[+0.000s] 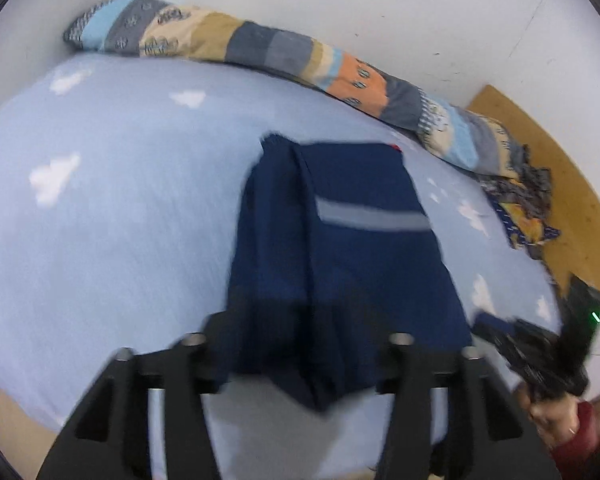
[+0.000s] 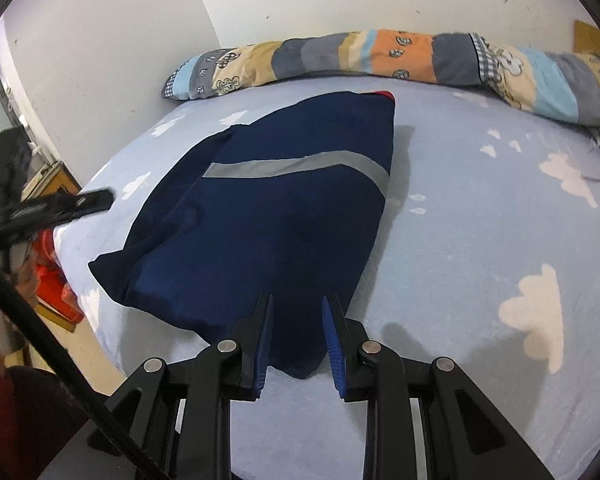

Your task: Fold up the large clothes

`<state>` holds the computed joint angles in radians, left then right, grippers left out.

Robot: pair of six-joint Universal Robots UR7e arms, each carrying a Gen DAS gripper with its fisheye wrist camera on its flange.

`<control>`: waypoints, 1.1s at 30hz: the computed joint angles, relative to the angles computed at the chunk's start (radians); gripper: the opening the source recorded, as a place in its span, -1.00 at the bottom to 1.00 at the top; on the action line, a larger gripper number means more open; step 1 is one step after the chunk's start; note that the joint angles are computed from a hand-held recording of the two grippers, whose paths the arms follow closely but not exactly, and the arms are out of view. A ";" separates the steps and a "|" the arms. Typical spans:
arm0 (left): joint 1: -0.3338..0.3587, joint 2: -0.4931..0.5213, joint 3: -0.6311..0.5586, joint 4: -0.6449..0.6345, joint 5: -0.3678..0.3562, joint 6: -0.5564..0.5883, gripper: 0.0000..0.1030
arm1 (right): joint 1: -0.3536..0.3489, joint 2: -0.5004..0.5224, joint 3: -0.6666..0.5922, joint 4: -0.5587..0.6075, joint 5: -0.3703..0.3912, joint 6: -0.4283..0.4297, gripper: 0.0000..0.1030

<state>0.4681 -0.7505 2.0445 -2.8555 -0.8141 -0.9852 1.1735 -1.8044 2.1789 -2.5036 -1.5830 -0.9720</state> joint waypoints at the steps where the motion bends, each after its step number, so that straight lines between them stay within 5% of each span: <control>1: -0.010 0.002 0.019 -0.020 -0.038 -0.010 0.06 | 0.000 0.003 -0.002 0.003 0.003 0.004 -0.46; 8: -0.041 0.071 0.053 -0.136 -0.193 -0.018 0.14 | 0.001 0.014 -0.018 0.024 0.009 0.033 -0.45; 11: -0.025 0.097 0.007 -0.050 -0.162 -0.033 0.14 | -0.002 0.014 -0.017 0.022 0.013 0.035 -0.45; 14: 0.003 0.116 0.009 -0.136 -0.159 -0.042 0.12 | -0.005 0.014 -0.019 0.026 0.018 0.044 -0.45; 15: 0.009 0.121 0.012 -0.165 -0.154 -0.040 0.03 | -0.006 0.013 -0.018 0.026 0.019 0.044 -0.45; 17: 0.023 0.127 0.010 -0.176 -0.132 -0.057 -0.57 | -0.007 0.013 -0.017 0.022 0.021 0.043 -0.43; 20: 0.035 0.124 0.009 -0.149 -0.096 -0.090 -0.77 | -0.010 0.015 -0.020 0.027 0.024 0.054 -0.40; 25: 0.012 0.115 -0.019 -0.003 0.051 -0.093 -0.83 | -0.015 0.011 -0.023 0.034 0.044 0.064 -0.39; 28: 0.028 0.098 0.013 -0.038 0.002 -0.133 -0.83 | -0.018 -0.006 -0.004 -0.011 0.077 0.040 -0.37; 33: -0.008 0.086 0.008 0.140 0.033 -0.235 -0.84 | 0.004 0.041 0.010 -0.008 0.058 -0.053 -0.33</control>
